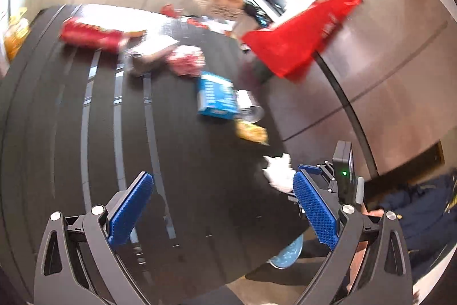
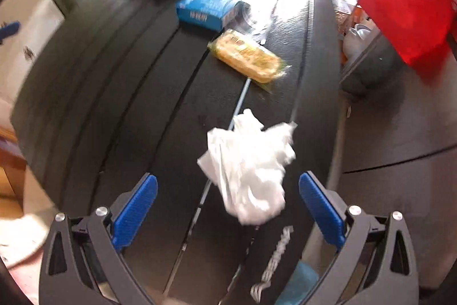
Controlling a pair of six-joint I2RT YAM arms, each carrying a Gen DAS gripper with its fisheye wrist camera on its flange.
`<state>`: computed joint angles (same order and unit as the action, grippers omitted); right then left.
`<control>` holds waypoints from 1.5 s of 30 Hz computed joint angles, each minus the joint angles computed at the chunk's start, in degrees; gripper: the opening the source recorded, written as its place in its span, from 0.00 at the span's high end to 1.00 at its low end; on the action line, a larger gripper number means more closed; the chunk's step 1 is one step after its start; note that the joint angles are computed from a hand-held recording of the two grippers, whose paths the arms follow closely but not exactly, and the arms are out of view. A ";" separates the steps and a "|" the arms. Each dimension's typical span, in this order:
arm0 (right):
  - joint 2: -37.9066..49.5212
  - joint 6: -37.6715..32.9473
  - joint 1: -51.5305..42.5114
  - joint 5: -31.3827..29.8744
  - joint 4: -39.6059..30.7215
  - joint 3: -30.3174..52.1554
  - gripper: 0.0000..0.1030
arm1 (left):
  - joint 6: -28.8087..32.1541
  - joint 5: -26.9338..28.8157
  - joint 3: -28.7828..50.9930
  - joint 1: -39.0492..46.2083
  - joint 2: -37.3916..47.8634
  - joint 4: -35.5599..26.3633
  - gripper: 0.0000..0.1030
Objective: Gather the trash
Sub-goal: 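Grasp the clear plastic cup with the left tool while the right tool grasps the white tissue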
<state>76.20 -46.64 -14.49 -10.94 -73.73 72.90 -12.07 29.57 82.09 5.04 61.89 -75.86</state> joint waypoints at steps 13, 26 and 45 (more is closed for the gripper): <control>2.53 7.44 7.32 6.02 7.97 -5.96 0.13 | 13.99 9.44 -2.23 16.15 -0.71 -5.33 0.08; 2.63 9.36 1.58 -2.61 5.61 -3.08 0.71 | -0.06 -7.53 7.97 -14.12 20.60 5.48 0.08; -4.28 -5.61 -16.20 -18.30 -10.16 2.65 0.69 | 39.73 -45.21 14.11 -35.60 46.14 36.81 0.30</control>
<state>71.92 -52.25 -30.69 -29.24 -83.88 75.54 27.67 -15.63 96.20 -30.56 108.03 -39.05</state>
